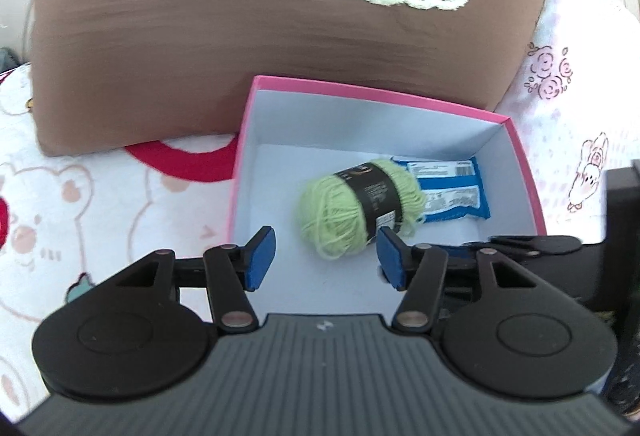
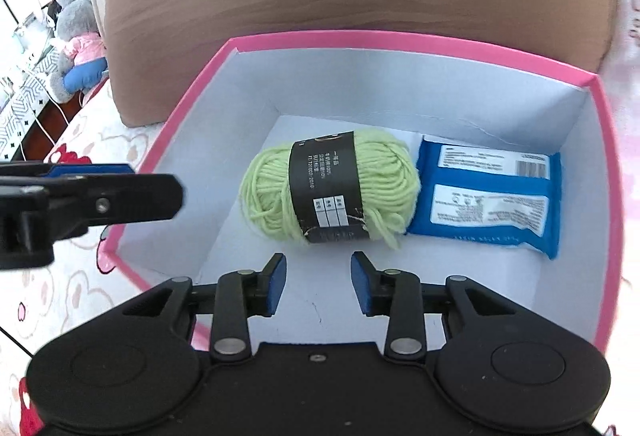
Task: Organize objects
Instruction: 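Withdraw the left tool up and out of the pink box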
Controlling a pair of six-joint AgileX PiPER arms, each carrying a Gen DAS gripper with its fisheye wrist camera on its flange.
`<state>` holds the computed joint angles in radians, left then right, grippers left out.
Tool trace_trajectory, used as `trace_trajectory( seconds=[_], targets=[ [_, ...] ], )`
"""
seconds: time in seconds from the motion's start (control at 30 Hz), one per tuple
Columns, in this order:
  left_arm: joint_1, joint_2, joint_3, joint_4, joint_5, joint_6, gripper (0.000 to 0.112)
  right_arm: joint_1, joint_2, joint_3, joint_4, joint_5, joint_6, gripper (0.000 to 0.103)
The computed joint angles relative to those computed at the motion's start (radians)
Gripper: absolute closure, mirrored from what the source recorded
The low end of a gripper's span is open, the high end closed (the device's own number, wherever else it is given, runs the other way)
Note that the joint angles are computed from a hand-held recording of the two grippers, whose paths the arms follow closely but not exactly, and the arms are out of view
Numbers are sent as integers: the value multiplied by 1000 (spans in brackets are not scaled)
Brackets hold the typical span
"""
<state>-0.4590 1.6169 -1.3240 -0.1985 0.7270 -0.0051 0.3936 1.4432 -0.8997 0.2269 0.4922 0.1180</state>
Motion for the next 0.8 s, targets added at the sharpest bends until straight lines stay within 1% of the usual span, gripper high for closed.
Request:
trace_trajectory(
  seconds=[0.03, 0.17, 0.27, 0.3, 0.47, 0.53, 0.57, 0.63, 0.67, 0.7, 0.73, 0.8],
  targets=[
    [12, -15, 7, -8, 9, 10, 56, 2, -39, 15, -4, 14, 3, 63],
    [35, -82, 31, 0, 48, 22, 52, 72, -141, 26, -147, 57, 128, 61],
    [9, -129, 32, 73, 95, -16, 49, 100, -213, 22, -147, 110, 140, 59],
    [5, -145, 34, 70, 108, -12, 48, 113, -237, 25, -163, 121, 155, 59],
    [1, -219, 41, 19, 175, 57, 40, 227, -348, 28, -330, 194, 338, 55],
    [5, -242, 40, 0, 202, 72, 37, 260, -386, 27, -356, 223, 375, 52],
    [0, -255, 41, 10, 213, 62, 36, 286, -402, 23, -384, 245, 400, 51],
    [-10, -282, 45, 23, 230, 62, 34, 368, -421, 7, -495, 305, 491, 51],
    [-7, -291, 46, 11, 241, 74, 31, 416, -436, 4, -561, 333, 550, 49],
    [1, -301, 47, -5, 255, 85, 30, 445, -450, 0, -588, 358, 581, 46],
    [10, -313, 50, -24, 266, 99, 29, 459, -463, -6, -591, 379, 596, 44],
    [27, -334, 54, -51, 289, 123, 29, 492, -482, -20, -610, 424, 639, 36]
  ],
)
